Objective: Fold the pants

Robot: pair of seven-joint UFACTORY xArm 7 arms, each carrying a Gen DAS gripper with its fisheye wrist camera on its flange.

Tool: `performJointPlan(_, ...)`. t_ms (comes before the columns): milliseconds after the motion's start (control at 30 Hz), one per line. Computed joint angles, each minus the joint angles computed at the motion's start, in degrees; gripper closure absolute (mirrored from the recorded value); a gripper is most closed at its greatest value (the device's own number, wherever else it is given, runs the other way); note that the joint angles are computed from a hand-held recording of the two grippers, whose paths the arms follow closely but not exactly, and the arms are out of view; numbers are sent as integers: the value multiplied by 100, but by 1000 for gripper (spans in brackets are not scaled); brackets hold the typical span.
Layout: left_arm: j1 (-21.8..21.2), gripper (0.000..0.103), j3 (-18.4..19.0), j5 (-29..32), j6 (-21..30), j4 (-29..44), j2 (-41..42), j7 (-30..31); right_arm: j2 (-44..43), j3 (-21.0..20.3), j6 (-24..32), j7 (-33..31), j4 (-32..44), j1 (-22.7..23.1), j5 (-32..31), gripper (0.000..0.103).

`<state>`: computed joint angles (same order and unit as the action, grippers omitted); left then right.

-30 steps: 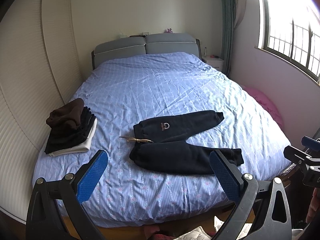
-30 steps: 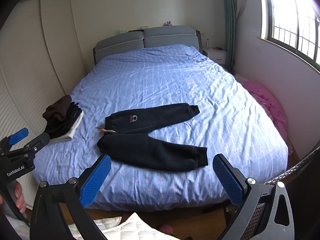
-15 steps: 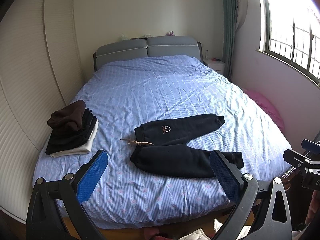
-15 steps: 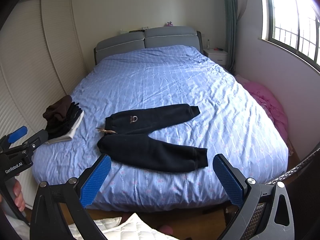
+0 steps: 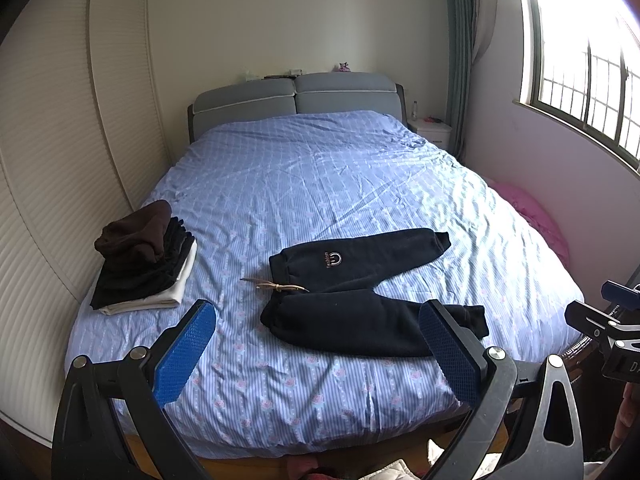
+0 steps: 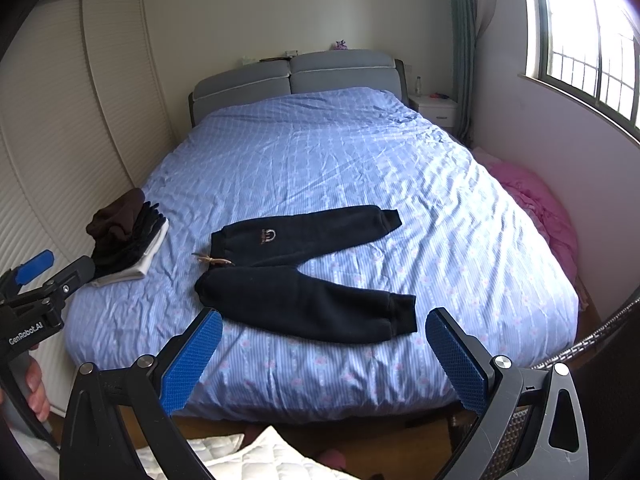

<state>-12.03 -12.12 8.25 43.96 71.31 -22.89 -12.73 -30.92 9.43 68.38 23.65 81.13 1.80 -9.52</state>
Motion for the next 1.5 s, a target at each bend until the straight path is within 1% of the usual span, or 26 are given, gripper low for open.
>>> performJointPlan(300, 29, 0, -37, 76, 84, 55, 121, -139, 21, -132, 10, -139, -110, 72, 171, 0)
performJointPlan(467, 114, 0, -68, 320, 52, -75, 203, -289, 108, -243, 35, -155, -253, 111, 385, 0)
performJointPlan(600, 215, 0, -51, 586, 117, -84, 445, -365, 314, -307, 3, 17, -408, 103, 556, 0)
performJointPlan(733, 213, 0, 83, 644, 205, -6, 799, -295, 588, -322, -93, 315, -573, 98, 655, 0)
performJointPlan(833, 162, 0, 291, 382, 263, 126, 1224, -60, 846, -287, -143, 586, -654, 71, 555, 0)
performJointPlan(967, 128, 0, 559, -319, 657, 701, 2131, 367, 1313, -282, -14, 1073, -548, 48, 381, 1)
performJointPlan(1067, 171, 0, 670, -644, 770, 1082, 2756, 527, 1623, -330, -55, 1471, -610, 49, 275, 1)
performJointPlan(1100, 185, 0, 693, -713, 769, 1192, 2971, 598, 1698, -361, -74, 1565, -629, 57, 269, 1)
performJointPlan(1167, 169, 0, 731, -663, 780, 1442, 3433, 626, 1885, -428, -237, 1865, -785, 49, 288, 2)
performJointPlan(1200, 166, 0, 742, -677, 791, 1522, 3585, 652, 1963, -454, -270, 1967, -815, 54, 284, 6)
performJointPlan(1233, 169, 0, 749, -710, 797, 1619, 3764, 688, 2042, -486, -359, 2082, -884, 52, 286, 7)
performJointPlan(1300, 184, 0, 745, -835, 893, 1864, 4149, 758, 2190, -546, -515, 2286, -1003, 42, 277, 8)
performJointPlan(1367, 217, 0, 736, -1023, 1111, 2181, 4532, 787, 2329, -627, -635, 2395, -1114, 26, 350, 10)
performJointPlan(1500, 189, 1, 780, -1118, 1204, 2607, 5078, 612, 2548, -801, -875, 2516, -1364, -49, 718, 19)
